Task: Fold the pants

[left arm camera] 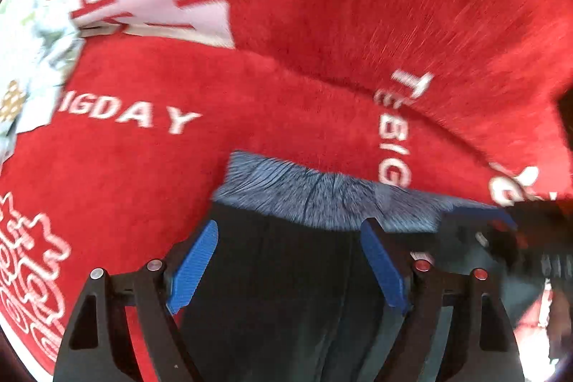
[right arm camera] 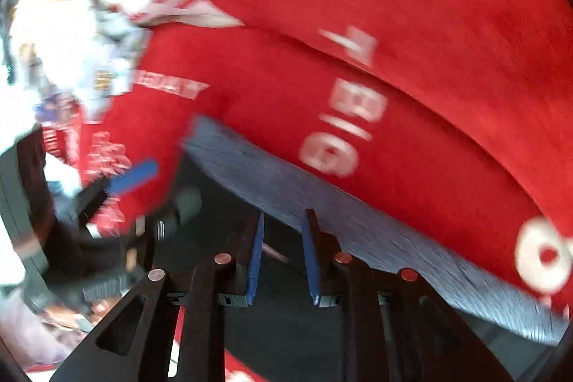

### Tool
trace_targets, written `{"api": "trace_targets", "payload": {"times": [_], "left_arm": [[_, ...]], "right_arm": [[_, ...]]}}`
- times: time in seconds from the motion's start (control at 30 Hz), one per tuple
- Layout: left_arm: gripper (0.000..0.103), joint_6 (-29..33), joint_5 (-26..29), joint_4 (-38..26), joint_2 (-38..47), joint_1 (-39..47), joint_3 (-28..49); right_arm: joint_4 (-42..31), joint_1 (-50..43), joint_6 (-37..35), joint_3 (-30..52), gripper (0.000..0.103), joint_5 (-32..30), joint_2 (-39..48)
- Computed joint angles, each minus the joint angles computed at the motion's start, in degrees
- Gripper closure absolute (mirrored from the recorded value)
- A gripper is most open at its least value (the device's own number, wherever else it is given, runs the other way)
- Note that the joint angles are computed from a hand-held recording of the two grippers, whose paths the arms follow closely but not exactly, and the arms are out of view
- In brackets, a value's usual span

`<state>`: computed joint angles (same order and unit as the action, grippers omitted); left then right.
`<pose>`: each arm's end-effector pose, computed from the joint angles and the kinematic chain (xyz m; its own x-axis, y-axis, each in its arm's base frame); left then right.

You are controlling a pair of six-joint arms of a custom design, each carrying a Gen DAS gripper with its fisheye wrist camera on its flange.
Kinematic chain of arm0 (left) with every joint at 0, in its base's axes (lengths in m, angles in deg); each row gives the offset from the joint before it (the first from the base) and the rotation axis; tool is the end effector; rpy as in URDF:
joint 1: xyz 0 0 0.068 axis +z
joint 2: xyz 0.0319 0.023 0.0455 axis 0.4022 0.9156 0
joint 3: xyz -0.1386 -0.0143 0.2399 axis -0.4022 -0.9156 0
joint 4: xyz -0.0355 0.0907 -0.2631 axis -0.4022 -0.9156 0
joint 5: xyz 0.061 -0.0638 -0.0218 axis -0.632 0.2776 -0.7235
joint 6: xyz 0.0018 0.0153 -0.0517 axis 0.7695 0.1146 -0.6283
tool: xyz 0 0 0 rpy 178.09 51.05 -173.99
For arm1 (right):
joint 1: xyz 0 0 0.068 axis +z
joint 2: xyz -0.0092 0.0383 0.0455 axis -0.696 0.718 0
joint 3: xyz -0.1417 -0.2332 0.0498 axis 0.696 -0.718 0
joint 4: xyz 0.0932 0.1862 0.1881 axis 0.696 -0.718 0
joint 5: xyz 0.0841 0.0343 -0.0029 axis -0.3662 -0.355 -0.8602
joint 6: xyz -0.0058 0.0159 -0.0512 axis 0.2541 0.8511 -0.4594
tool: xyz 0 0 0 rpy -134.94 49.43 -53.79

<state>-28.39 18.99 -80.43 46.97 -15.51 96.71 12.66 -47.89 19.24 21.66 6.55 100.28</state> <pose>0.2332 -0.1861 0.0377 -0.9510 -0.1849 -0.2480 -0.1534 0.9781 -0.1407 0.3270 -0.0099 0.1021 -0.9322 -0.3595 -0.0419 -0.3513 0.8709 0.3437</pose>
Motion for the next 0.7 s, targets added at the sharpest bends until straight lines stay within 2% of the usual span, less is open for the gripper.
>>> {"api": "trace_targets", "payload": {"times": [0.07,0.13,0.2,0.3,0.37,0.43,0.57,0.7], "left_arm": [[0.017,-1.47,-2.24,-0.19,4.43,-0.15,3.14],[0.017,-1.41,-3.61,-3.58,6.59,0.44,6.13],[0.017,-1.18,-3.66,-6.26,6.45,1.24,7.24],[0.017,1.02,-6.11,-11.81,1.43,-0.55,7.38],[0.017,1.21,-6.24,-13.91,-2.1,-2.98,7.17],[0.017,0.37,-5.53,-16.31,-4.86,-7.1,8.4],[0.017,-4.73,-3.05,-18.47,-2.01,-16.15,14.73],[0.017,-9.06,1.19,-19.9,6.47,-20.95,21.74]], "right_arm": [[4.81,-3.63,1.65,-1.26,0.079,2.46,1.57],[8.95,-6.57,3.86,-0.93,0.079,4.47,3.18],[9.54,-10.59,5.16,1.6,0.078,6.19,4.77],[-0.02,-21.24,3.09,7.26,0.073,-1.65,5.49],[-9.58,-29.3,-1.68,10.29,0.054,-6.11,5.42],[-18.92,-37.52,-8.58,11.61,0.054,-7.65,4.97],[-30.49,-51.32,-16.05,10.54,0.054,-5.61,6.68],[-29.42,-60.59,-16.32,7.35,0.054,-2.01,9.0]]}}
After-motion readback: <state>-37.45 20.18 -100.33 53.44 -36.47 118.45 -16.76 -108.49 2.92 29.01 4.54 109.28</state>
